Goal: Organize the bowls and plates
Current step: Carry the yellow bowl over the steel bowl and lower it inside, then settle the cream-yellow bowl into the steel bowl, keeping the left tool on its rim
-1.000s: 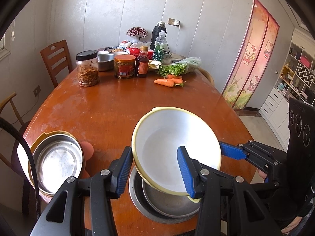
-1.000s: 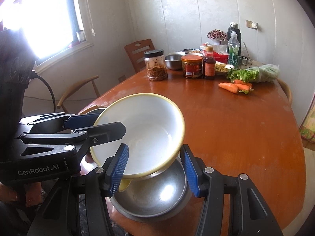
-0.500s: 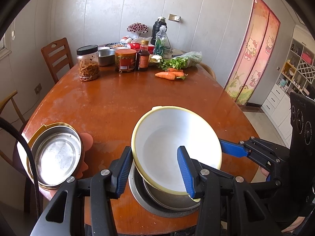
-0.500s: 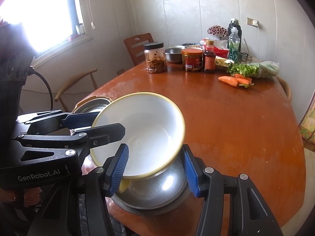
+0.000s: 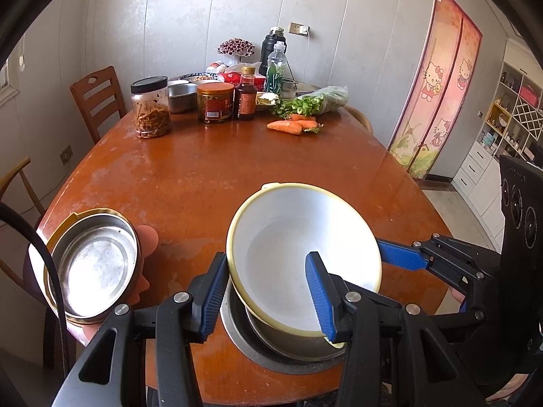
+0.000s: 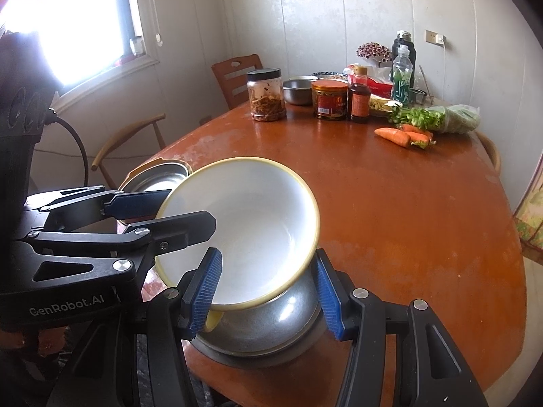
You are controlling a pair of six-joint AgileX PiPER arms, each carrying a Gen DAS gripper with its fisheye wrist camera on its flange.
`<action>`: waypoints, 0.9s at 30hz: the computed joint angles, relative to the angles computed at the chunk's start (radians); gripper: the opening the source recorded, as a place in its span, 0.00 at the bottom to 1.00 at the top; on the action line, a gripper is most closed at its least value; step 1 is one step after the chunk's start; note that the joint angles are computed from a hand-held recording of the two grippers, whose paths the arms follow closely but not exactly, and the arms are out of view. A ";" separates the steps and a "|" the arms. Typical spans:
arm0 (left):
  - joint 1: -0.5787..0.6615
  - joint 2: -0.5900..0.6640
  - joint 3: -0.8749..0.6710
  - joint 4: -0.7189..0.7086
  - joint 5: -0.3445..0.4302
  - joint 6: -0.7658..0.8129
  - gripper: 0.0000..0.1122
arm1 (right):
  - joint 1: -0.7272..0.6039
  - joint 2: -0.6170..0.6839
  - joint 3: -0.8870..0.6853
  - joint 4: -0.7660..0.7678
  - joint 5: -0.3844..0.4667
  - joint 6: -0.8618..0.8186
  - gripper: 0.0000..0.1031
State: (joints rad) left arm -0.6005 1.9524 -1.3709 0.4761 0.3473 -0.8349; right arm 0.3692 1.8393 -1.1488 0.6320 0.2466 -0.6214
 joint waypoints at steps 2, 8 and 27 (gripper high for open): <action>-0.002 0.007 -0.005 0.007 0.003 -0.006 0.41 | 0.004 0.000 0.001 -0.021 -0.005 0.022 0.55; -0.001 0.014 -0.004 0.015 -0.004 -0.013 0.41 | -0.003 0.010 0.002 0.019 -0.006 -0.019 0.55; -0.001 0.030 0.006 0.090 -0.024 -0.056 0.41 | -0.014 0.040 -0.007 0.058 -0.009 -0.070 0.55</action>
